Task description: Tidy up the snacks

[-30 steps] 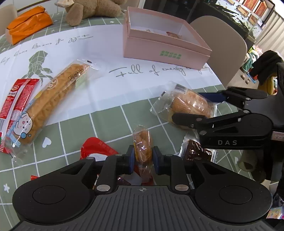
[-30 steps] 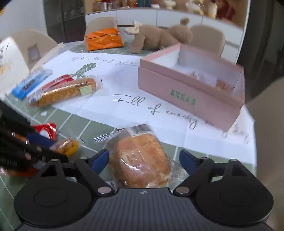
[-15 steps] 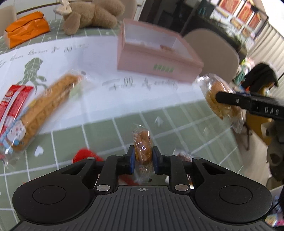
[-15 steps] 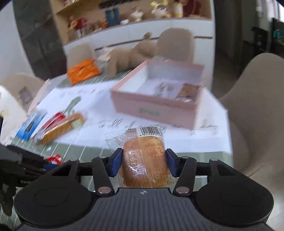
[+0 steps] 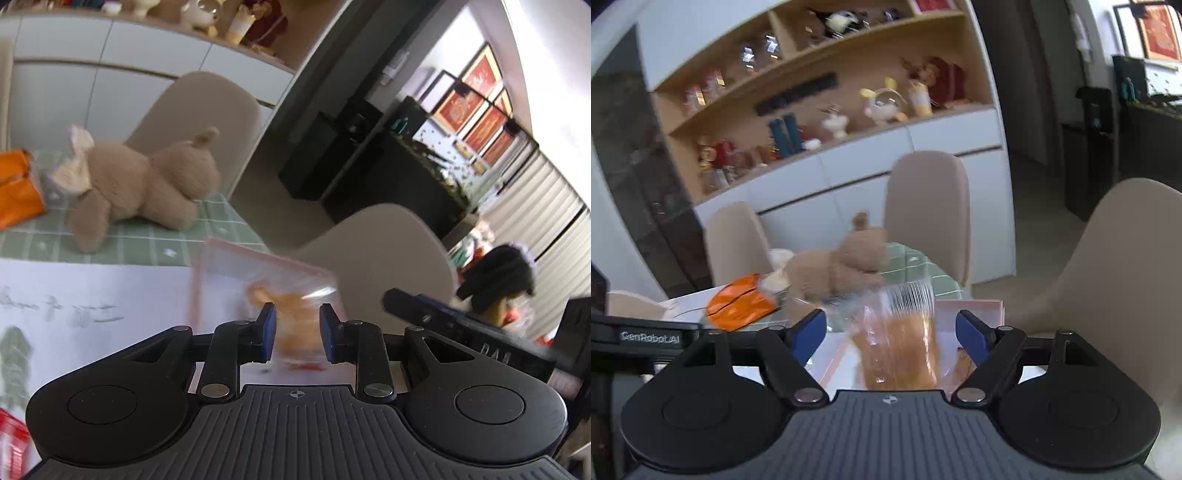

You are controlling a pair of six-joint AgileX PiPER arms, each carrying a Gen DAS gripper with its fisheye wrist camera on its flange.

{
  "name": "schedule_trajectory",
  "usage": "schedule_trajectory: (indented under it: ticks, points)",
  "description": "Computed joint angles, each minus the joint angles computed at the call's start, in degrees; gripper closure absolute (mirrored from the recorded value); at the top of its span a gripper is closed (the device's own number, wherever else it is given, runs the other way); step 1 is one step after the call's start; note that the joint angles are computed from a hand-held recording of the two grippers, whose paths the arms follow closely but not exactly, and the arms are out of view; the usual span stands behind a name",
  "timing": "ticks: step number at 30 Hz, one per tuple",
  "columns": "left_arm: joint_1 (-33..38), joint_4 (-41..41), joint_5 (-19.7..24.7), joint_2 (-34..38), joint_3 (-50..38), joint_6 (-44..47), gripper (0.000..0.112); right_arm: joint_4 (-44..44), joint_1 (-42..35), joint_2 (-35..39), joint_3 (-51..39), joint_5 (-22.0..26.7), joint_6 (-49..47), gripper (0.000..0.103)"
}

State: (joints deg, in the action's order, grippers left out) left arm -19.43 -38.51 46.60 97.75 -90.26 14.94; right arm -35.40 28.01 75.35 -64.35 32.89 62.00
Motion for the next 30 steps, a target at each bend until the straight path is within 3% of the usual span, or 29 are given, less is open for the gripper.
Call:
schedule_trajectory:
  ticks: [2, 7, 11, 14, 17, 21, 23, 25, 30]
  points:
    - [1.3, -3.0, -0.7, -1.9, 6.2, 5.0, 0.084, -1.2, -0.1, 0.8, 0.5, 0.2, 0.4, 0.026]
    - [4.9, -6.0, -0.6, -9.1, 24.9, 14.6, 0.084, 0.3, 4.8, -2.9, 11.2, -0.4, 1.2, 0.026]
    - [8.6, 0.3, 0.8, -18.7, 37.3, 18.4, 0.084, 1.5, 17.1, -5.8, 19.2, 3.1, 2.6, 0.026]
    - [13.5, 4.3, 4.6, -26.9, 43.2, 20.5, 0.084, 2.6, 27.8, -5.8, 22.3, 6.0, 5.1, 0.026]
    - [21.1, 6.6, 10.8, -34.2, 46.9, 25.1, 0.084, 2.6, 37.2, -4.8, 23.1, 7.4, 10.1, 0.026]
    - [27.6, 10.5, 18.4, -41.6, 49.1, 28.3, 0.084, 2.4, 43.2, -1.4, 22.4, 6.3, 13.7, 0.027]
    - [30.4, 11.3, 20.9, -44.3, 50.6, 31.0, 0.084, -1.0, 45.8, 0.8, 21.3, 8.4, 16.7, 0.031]
    - [32.5, 11.3, 21.7, -46.2, 52.1, 32.8, 0.084, -2.5, 47.3, 2.9, 19.1, 12.2, 15.9, 0.046]
    - [30.5, 8.6, 18.4, -45.8, 55.1, 28.1, 0.082, -6.1, 49.0, 6.1, 17.2, 18.1, 16.2, 0.051]
